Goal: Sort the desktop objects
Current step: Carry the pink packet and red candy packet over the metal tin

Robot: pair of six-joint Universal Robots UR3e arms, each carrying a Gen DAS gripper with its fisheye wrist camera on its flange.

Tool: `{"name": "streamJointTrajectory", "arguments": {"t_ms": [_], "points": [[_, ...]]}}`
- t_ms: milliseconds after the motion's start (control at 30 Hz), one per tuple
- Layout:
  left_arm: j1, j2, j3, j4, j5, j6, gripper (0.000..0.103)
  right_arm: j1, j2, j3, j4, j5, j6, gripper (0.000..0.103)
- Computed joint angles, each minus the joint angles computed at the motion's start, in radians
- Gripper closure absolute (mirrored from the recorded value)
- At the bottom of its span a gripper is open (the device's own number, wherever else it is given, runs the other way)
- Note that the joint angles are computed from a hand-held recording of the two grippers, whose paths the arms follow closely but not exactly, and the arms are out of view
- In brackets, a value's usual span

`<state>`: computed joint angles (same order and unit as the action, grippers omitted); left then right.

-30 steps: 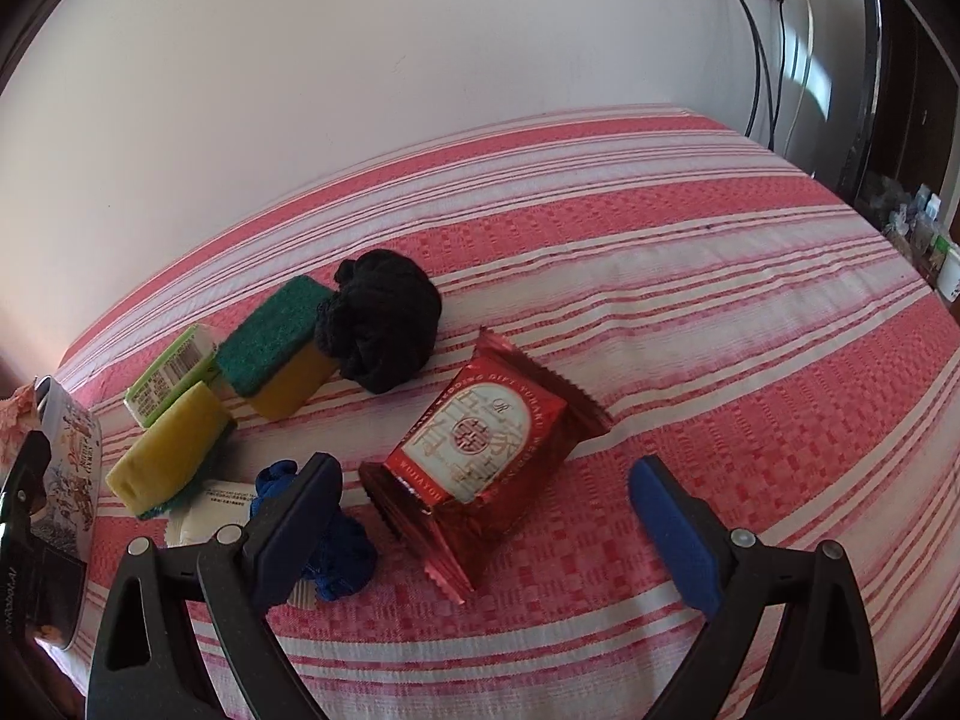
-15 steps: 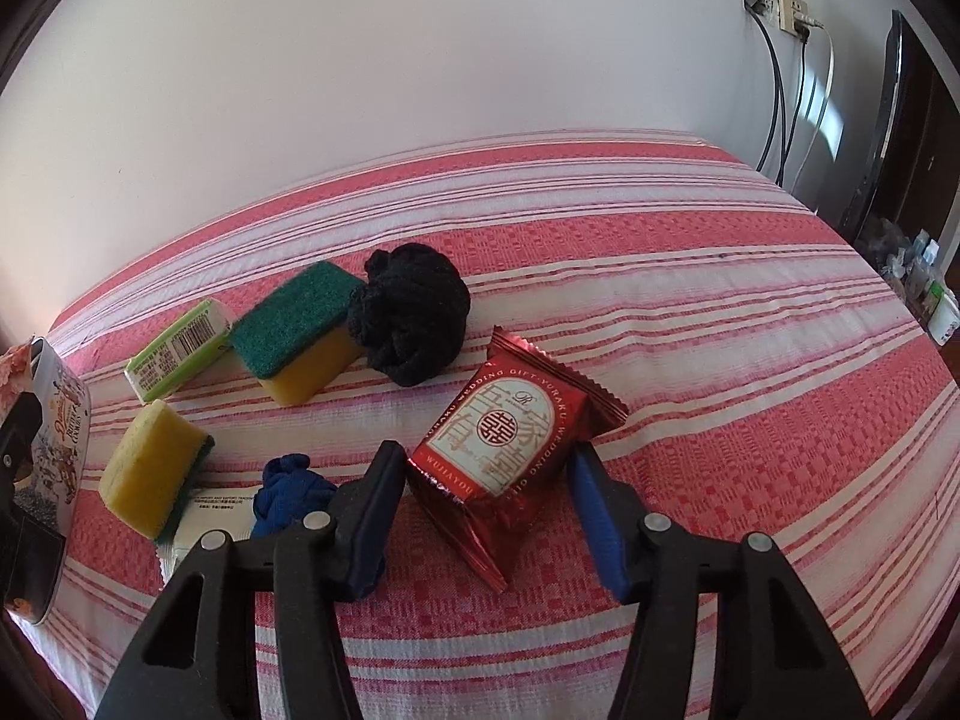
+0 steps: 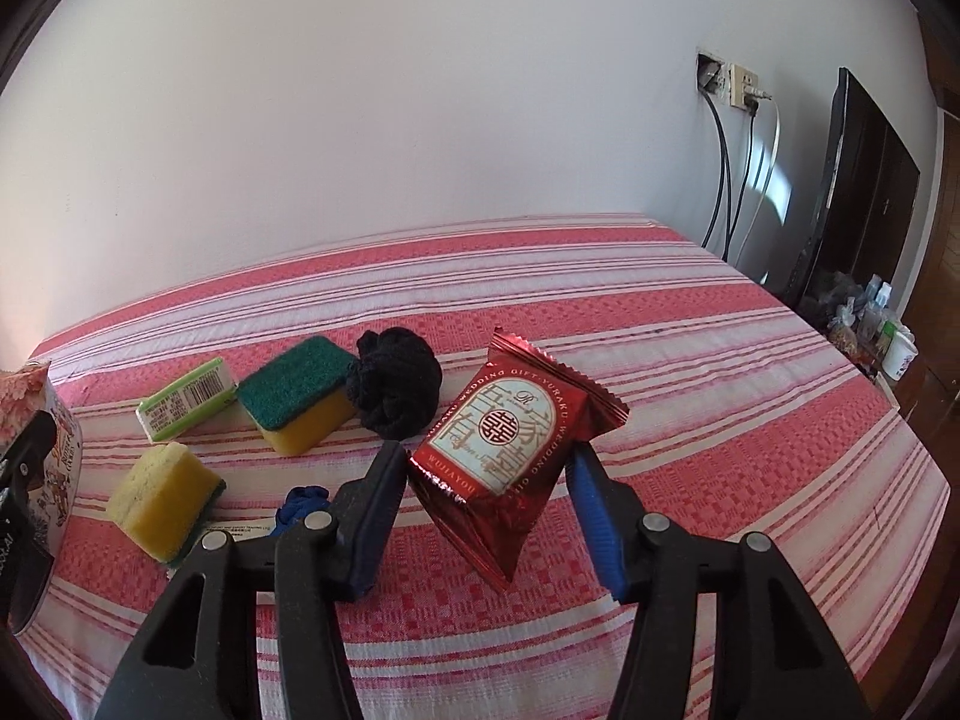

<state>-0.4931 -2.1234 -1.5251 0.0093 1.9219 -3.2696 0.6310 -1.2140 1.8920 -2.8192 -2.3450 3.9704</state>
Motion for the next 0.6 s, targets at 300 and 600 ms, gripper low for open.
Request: {"name": "streamJointTrajectory", "arguments": {"t_ms": [300,600], "points": [[0.006,0.015,-0.022,0.004,-0.02,-0.011,0.064,0.028,0.025,-0.017,-0.027,0.01,0.003,0.045],[0.014,0.05,-0.062,-0.019,-0.031,-0.024,0.064,0.079,0.009,-0.019,-0.073,-0.023,-0.012,0.045]]}}
